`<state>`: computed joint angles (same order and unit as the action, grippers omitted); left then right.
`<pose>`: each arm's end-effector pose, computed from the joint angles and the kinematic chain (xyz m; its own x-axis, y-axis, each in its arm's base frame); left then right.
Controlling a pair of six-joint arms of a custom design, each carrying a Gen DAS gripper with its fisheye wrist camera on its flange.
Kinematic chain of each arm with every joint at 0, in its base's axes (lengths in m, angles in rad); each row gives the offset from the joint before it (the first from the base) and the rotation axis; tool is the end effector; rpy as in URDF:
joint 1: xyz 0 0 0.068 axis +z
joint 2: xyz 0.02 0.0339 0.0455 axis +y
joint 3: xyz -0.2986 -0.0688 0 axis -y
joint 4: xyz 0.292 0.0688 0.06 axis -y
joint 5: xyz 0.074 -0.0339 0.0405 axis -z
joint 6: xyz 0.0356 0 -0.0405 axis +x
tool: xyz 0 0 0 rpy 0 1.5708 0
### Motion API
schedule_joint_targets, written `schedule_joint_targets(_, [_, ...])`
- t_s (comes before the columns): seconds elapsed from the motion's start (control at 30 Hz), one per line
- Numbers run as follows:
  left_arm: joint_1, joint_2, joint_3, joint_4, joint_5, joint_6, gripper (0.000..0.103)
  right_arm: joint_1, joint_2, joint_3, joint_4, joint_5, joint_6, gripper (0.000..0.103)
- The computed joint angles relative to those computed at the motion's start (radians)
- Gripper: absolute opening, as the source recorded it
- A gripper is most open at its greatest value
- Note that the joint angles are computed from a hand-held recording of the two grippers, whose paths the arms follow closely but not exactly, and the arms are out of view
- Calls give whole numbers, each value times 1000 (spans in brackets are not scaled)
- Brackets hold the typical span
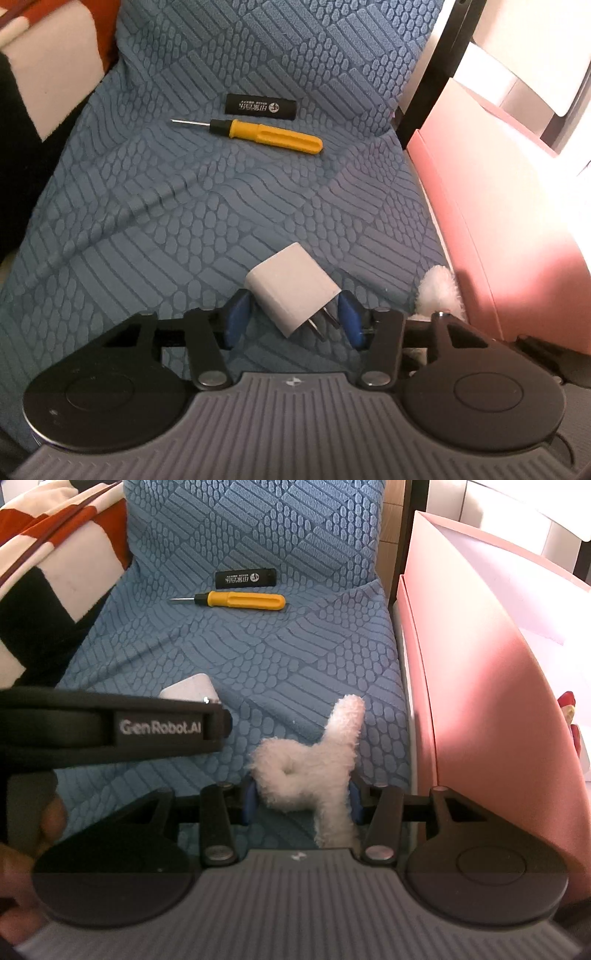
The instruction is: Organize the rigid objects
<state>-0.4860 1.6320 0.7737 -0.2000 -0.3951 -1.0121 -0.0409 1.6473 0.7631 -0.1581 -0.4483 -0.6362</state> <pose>0.2955 -0.1406 0.1367 -0.6325 -0.5510 -0.5444 -0.5134 0.8245 -0.2380 0.3282 0.0020 0.1318 -0.5862 -0.5119 -0.6280 -0.6587 0.7524 0.0015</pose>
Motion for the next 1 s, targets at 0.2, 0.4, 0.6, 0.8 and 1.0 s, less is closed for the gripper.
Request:
schedule_joint_targets(0.2, [16, -45, -41, 33, 25, -60, 54, 0, -10, -14, 17, 3, -1, 49])
schedule_joint_targets(0.4, [13, -103, -67, 37, 17, -97, 47, -11, -41, -17, 8, -27, -4, 49])
schedule_joint_targets(0.6, [3, -163, -103, 53, 23, -120, 14, -27, -74, 0, -28, -68, -18, 49])
schedule_joint_targets(0.8, [10, -198, -141, 72, 48, -162, 6, -29, -74, -6, -18, -65, -34, 49])
schedule_joint_targets(1.0, [-10, -272, -194, 30, 48, -258, 6, -32, -56, -7, -29, -60, -45, 49])
